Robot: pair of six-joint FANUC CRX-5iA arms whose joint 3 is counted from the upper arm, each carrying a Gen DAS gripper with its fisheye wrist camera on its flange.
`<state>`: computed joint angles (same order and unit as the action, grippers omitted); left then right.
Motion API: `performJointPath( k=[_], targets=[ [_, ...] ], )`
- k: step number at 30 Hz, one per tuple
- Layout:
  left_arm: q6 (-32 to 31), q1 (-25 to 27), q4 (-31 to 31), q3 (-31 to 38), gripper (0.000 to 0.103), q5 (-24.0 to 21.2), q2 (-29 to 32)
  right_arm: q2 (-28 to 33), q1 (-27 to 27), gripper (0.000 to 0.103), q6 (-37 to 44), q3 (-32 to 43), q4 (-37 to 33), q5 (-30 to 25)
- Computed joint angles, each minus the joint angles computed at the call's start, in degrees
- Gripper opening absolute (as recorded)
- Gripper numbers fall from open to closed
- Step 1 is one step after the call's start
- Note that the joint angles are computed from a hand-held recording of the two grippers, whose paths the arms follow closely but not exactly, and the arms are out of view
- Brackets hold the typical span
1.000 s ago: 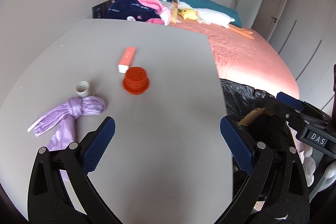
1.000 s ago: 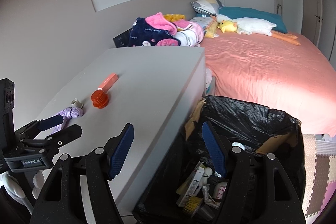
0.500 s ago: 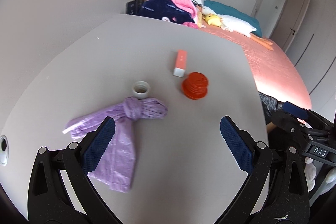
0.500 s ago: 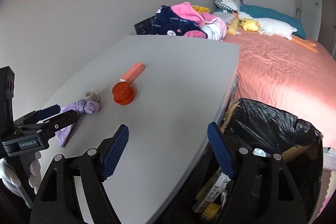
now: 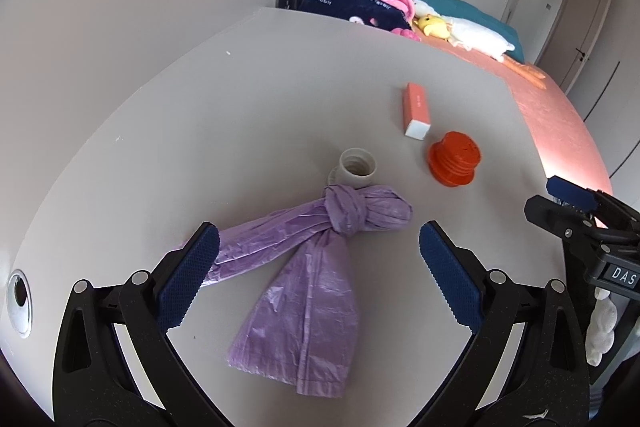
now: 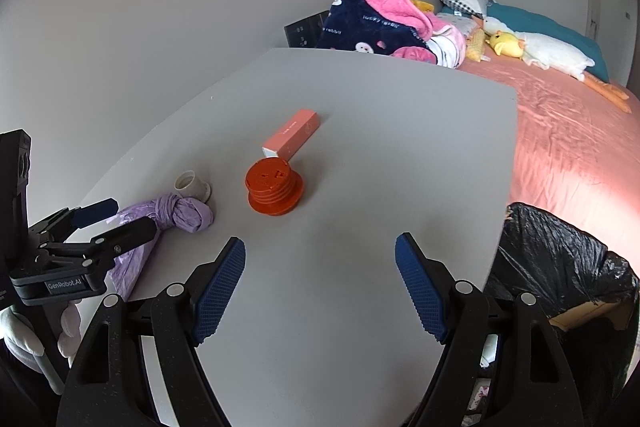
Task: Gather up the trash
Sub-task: 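Grasp the purple plastic bag with the left tool while the right tool grasps the orange lids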
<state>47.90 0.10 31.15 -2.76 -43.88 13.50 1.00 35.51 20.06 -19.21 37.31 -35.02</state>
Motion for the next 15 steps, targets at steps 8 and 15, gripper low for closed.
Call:
performJointPath(
  k=[8, 15],
  targets=[
    [3.0, -0.2, -4.8, 3.5, 0.087, -1.8, 2.5, 5.1, -1.2, 0.078, 5.8, 6.7, -5.5, -0.8],
    [6.0, -0.6, -8.0, 4.5, 0.065, -1.3, 2.9, 9.0, -1.7, 0.073, 10.1, 11.7, -8.6, -1.9]
  ],
)
